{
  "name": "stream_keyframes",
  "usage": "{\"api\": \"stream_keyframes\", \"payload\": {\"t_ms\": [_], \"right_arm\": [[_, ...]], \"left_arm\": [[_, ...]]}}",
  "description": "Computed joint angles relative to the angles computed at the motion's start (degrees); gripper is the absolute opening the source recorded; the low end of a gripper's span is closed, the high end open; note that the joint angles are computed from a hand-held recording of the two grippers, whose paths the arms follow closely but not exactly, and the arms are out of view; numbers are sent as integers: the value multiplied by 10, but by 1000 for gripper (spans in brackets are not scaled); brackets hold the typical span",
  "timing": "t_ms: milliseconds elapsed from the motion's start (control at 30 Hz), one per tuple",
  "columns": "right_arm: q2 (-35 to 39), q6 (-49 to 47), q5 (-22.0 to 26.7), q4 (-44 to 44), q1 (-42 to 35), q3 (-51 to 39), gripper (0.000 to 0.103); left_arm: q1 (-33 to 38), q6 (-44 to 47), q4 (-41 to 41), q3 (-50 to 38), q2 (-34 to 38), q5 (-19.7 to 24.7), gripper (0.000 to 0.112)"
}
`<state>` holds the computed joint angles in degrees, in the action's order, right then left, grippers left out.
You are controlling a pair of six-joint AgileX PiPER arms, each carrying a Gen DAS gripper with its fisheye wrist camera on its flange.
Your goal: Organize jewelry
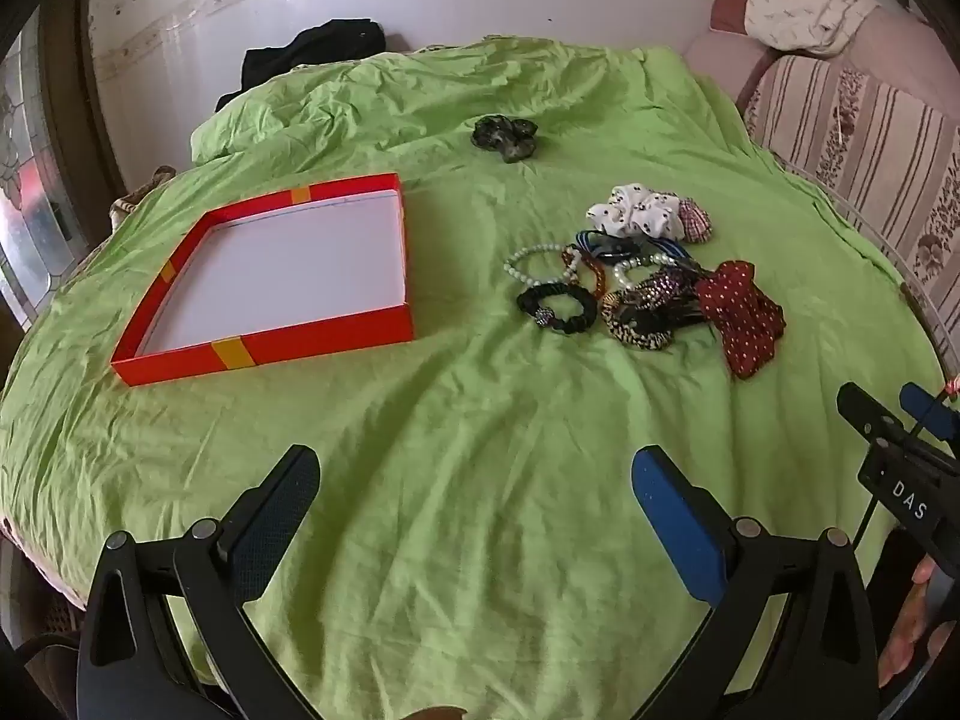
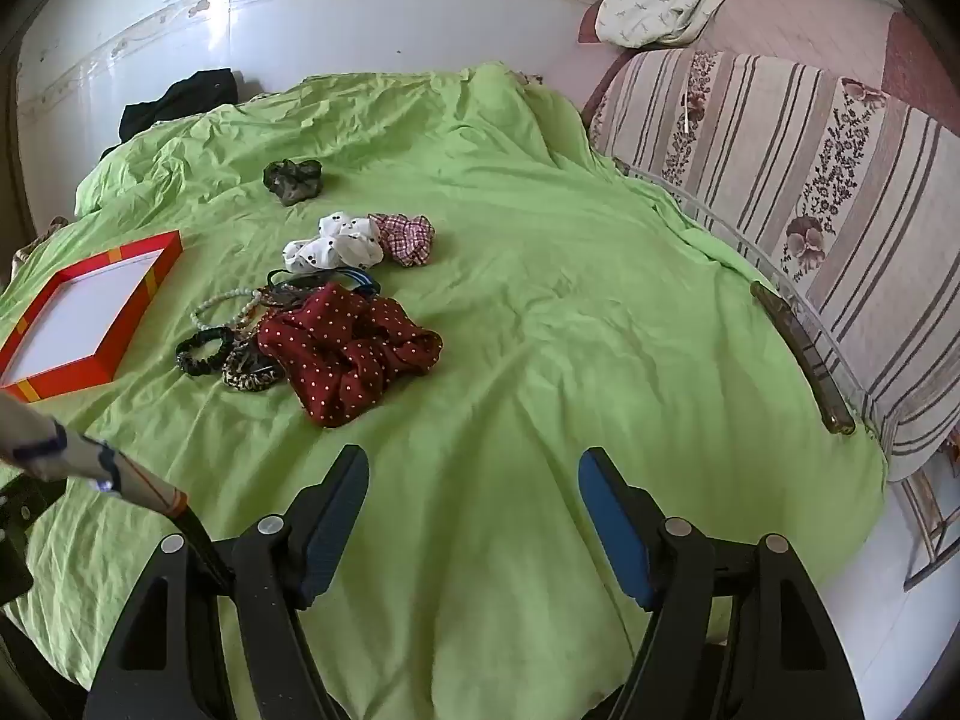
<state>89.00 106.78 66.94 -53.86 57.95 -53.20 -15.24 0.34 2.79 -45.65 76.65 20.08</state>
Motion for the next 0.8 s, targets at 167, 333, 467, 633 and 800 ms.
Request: {"api": "stream_keyframes", "payload": {"t_ms": [167, 333, 467, 633, 800], "right_arm": [[0, -1, -2, 4, 0, 1, 77], [-1, -1, -3, 4, -2, 2, 77], [-4, 0, -5, 3, -3, 4, 77], [-1, 10, -9, 4, 1, 10, 77], [-2, 13, -21, 7, -6, 14, 77]], "left_arm": [[1, 21, -21, 7, -2, -3, 103], [-6, 28, -22, 18, -3, -4, 103], [-1, 46, -42, 11, 4, 2, 103], [6, 59, -57, 11, 11, 1, 103], [6, 51, -48, 11, 17, 1, 103]]}}
